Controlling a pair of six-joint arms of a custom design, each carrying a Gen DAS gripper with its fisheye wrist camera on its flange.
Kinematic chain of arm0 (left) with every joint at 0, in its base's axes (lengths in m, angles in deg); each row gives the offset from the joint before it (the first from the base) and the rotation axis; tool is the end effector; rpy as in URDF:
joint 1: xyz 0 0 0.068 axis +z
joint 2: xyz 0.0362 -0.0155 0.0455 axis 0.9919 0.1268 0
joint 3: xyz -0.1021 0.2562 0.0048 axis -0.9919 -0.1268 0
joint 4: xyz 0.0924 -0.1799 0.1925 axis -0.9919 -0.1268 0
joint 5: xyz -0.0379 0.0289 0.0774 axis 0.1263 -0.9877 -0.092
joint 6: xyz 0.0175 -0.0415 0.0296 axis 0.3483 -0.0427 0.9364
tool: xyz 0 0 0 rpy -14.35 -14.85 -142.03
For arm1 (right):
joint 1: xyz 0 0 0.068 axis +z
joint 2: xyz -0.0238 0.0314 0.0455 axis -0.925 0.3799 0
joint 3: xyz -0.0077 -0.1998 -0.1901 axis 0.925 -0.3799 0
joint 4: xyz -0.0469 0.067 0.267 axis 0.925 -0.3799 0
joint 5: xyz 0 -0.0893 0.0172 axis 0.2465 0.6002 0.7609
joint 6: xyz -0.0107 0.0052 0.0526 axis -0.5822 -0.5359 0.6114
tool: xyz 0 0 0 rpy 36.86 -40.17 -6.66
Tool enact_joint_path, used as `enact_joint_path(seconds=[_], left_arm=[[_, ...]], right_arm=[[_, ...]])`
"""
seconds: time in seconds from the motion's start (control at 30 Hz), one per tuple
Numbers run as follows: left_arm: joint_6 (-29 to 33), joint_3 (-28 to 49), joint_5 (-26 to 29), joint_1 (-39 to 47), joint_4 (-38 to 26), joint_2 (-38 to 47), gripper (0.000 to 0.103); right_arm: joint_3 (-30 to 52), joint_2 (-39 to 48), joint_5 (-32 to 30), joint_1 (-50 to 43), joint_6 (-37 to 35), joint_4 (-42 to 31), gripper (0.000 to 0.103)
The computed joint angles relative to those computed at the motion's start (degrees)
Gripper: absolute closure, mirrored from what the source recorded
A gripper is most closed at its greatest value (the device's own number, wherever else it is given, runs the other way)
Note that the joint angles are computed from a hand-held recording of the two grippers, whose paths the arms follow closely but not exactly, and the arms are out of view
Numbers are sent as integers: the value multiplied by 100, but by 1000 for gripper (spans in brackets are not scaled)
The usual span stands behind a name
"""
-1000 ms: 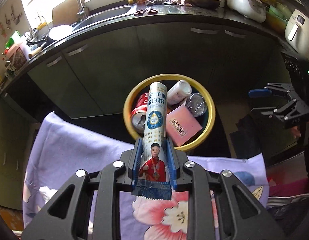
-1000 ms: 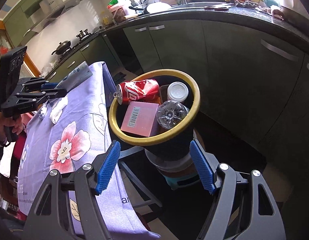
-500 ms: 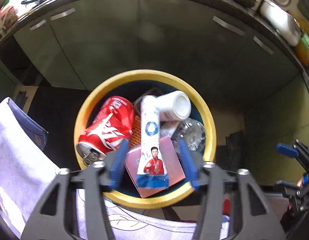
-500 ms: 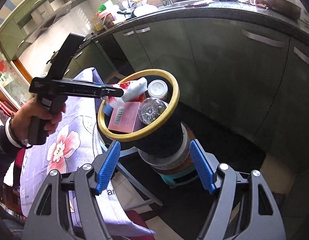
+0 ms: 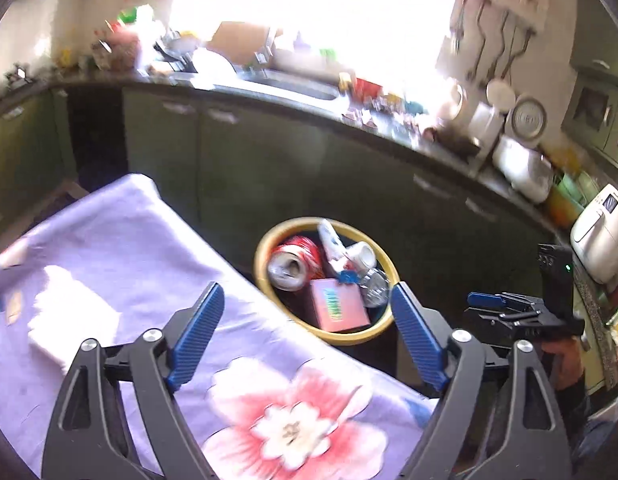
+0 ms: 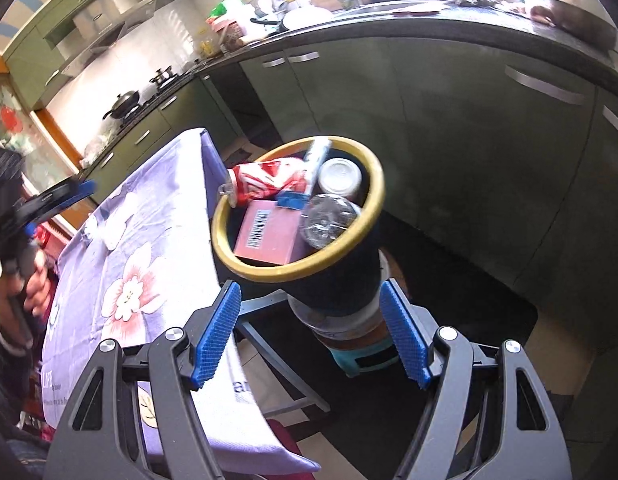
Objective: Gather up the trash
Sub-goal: 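Lift the toothpaste tube over the bin and open the left gripper, then grasp the white tissue on the table with the right gripper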
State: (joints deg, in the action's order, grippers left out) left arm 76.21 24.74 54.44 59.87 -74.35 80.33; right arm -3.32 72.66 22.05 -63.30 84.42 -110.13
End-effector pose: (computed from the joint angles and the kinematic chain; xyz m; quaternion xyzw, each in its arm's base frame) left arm 0.2860 -0.1423 0.2561 0.3870 0.8016 -0.3016 0.3417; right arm 0.1274 0.0082 0.1783 0.2381 0.8978 0.0997 0.3568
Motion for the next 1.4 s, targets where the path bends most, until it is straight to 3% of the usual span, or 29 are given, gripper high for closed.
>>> enact_joint_path(seconds=[0.07, 0.13, 0.23, 0.4, 0.63, 0.8, 0.93, 1.0, 1.2, 1.23, 1.33, 1.4], left_arm=[[135, -803, 313, 693, 551, -782, 16], [361, -1205, 782, 1510, 707, -1213, 14], [520, -1601, 1375, 2604, 1110, -1485, 14], [475, -2094, 1704, 3813, 2325, -1564, 12], [970, -1967, 2471, 4992, 2252, -1278, 8], [1079, -1781, 2680, 5182, 1921, -1035, 8], [1190, -1804, 2688, 5190, 1853, -1034, 8], [1332, -1811, 2715, 5199, 1710, -1031, 8], [1538, -1789, 2700, 5141, 1490, -1004, 8], [1564, -1790, 2677, 5121, 1459, -1014, 8], [1566, -1797, 2639, 5106, 1449, -1024, 8], [1570, -1767, 2635, 5098, 1416, -985, 8]], right_arm=[[155, 415, 200, 367, 111, 234, 31], [361, 940, 401, 752, 204, 503, 31], [782, 1823, 609, 1238, 238, 868, 31], [1914, 3554, 840, 1883, 96, 1331, 31], [4179, 6178, 265, 2493, -1218, 2008, 31], [6453, 8271, 215, 2825, -2098, 1424, 32], [8265, 9713, 210, 2816, -2353, 468, 44], [8878, 10202, 196, 2793, -2359, 134, 47], [9700, 10872, 56, 2741, -2338, -294, 48], [9777, 10936, 99, 2751, -2338, -338, 53], [9893, 11041, 231, 2777, -2343, -417, 85], [9754, 10948, 240, 2780, -2314, -314, 94]])
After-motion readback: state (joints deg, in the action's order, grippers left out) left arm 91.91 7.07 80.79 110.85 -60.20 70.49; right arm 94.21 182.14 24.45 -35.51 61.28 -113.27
